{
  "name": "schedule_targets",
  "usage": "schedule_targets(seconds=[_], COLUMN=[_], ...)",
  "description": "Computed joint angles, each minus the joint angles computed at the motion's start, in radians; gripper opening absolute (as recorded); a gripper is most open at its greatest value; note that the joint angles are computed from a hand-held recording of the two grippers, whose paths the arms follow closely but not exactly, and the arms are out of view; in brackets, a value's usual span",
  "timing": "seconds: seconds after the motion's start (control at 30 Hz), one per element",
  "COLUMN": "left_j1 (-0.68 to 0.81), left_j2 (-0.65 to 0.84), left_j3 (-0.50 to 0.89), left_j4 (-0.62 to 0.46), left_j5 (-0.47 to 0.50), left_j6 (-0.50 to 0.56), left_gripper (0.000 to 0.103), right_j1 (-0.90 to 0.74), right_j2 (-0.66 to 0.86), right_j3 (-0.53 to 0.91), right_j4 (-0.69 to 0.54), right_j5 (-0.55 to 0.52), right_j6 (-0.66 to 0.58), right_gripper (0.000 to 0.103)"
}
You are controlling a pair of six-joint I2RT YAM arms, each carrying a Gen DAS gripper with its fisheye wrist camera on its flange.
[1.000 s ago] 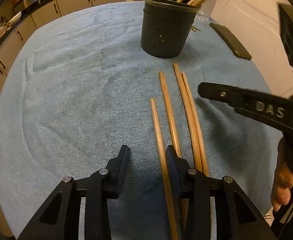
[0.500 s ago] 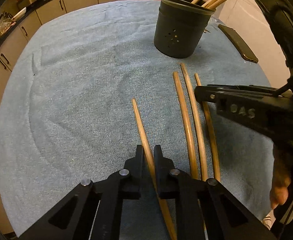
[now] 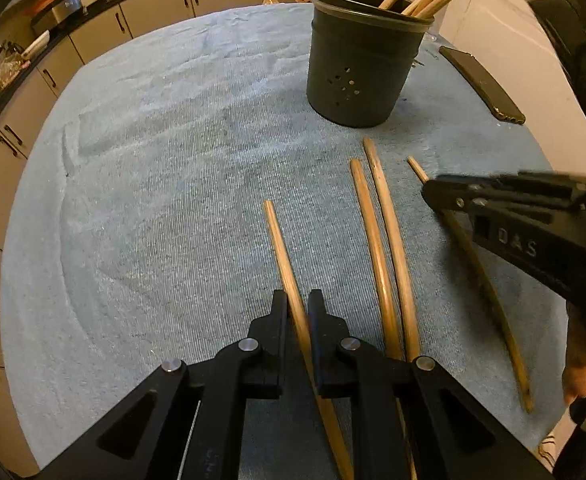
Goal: Organize utensils
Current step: 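Lower the left tool onto a wooden chopstick and close it while the right tool grasps another, then lift the held chopsticks upright and carry both tools over the black cup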
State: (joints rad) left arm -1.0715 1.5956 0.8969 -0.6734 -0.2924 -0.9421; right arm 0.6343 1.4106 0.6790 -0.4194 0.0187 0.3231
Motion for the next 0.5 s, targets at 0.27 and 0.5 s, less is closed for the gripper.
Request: schedule_targets(seconds=[0.27, 0.5], left_j1=[-0.015, -0.146], left_j2=[-0.023, -0.295], left_j3=[-0.033, -0.026], left_j4=[0.031, -0.151], left_j5=[-0.077, -0.313], left_j6=[-0.055, -0.225], left_gripper=[0.007, 0.007], right_j1=[0.007, 0.015], right_j2=[-0.008, -0.540], right_j3=[0.026, -0.152], right_j4=[-0.009, -0.063], right_j5=[-0.004, 0.041], right_j6=[-0.004, 0.109], right_gripper=[0.007, 0.007])
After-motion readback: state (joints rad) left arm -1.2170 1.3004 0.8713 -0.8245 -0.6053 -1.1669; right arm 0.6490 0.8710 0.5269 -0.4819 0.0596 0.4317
